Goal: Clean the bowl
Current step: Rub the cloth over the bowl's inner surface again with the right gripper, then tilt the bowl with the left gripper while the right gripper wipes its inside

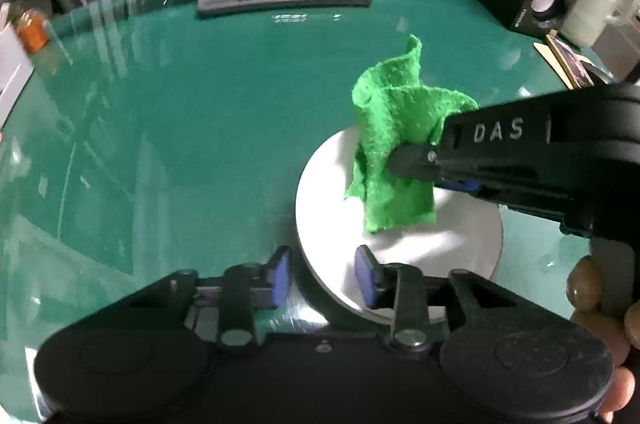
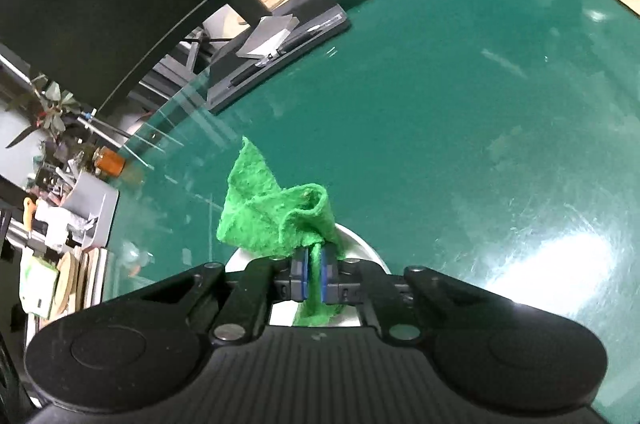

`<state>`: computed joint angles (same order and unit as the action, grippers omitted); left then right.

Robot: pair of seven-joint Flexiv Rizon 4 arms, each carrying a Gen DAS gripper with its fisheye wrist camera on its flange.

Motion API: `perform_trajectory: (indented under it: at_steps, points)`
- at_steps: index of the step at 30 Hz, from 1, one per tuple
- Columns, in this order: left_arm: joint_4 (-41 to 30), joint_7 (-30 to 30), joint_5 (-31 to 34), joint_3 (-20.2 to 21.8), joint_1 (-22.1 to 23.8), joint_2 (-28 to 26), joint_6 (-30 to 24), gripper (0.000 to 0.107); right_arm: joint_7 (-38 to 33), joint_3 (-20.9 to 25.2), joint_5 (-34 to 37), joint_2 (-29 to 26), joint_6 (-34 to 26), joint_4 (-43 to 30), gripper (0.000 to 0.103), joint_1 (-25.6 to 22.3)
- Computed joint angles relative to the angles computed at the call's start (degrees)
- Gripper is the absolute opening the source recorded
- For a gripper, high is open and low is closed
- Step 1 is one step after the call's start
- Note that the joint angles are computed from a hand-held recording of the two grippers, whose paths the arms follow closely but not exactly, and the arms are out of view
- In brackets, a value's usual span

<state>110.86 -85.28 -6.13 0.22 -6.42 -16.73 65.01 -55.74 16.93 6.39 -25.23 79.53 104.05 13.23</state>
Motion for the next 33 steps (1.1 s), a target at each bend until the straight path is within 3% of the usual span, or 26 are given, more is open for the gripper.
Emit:
perform_trajectory:
  at_steps: [4, 7, 9, 11, 14, 17, 20, 23, 27, 31, 33]
  points:
    - [0.64, 4.53, -4.61, -2.04, 1.88, 0.01, -0.66, 0.031, -6.13, 3.09, 1.00, -0.80, -2.54, -1.77, 0.006, -3.03]
    - [1.25, 6.53, -6.28, -2.28, 2.13, 0.33, -0.76, 0.032, -16.11, 7.09, 3.47, -0.34, -6.92, -3.25, 0.016, -6.69]
    - [1.39, 6.58, -6.76, -2.02, 2.00, 0.38, -0.78, 0.033, -23.73, 8.96, 4.99, 0.39, -10.42, -4.25, 0.034, -8.55]
    - [1.81, 6.58, -7.15, -1.78, 2.00, 0.60, -0.56, 0.033, -30.75, 9.44, 5.74, 2.06, -10.60, -3.47, 0.035, -9.14]
    - [1.95, 7.29, -7.07, -1.63, 2.00, 0.69, -0.52, 0.033, -38.96, 8.50, 5.50, 4.29, -9.90, -1.97, 0.033, -8.42]
    - [2.18, 7.92, -7.55, -1.76, 2.11, 0.69, -0.19, 0.033, -47.04, 8.00, 6.26, 5.22, -8.07, -1.80, 0.017, -7.60]
    - [2.34, 8.69, -7.79, -1.86, 2.14, 0.63, 0.28, 0.033, -55.89, 8.52, 7.79, 3.25, -11.09, -5.79, 0.013, -7.51]
    - [2.54, 9.38, -8.02, -1.93, 2.15, 0.61, 0.76, 0.034, -60.40, 5.77, 4.49, 0.04, -17.53, -10.66, 0.011, -4.28]
    - [3.05, 8.29, -8.36, -1.56, 2.12, 0.53, 2.01, 0.038, -61.37, 1.18, -0.04, -1.88, -24.36, -13.74, 0.004, 0.15]
    - [3.93, 8.91, -10.50, -2.20, 3.03, 0.39, 3.37, 0.047, -67.80, 0.51, -0.86, -2.79, -39.08, -18.11, 0.001, 0.13]
    - [4.28, 9.73, -11.74, -2.66, 3.49, 0.31, 3.90, 0.048, -70.33, -0.14, -0.53, -3.07, -43.26, -20.08, 0.004, 0.59]
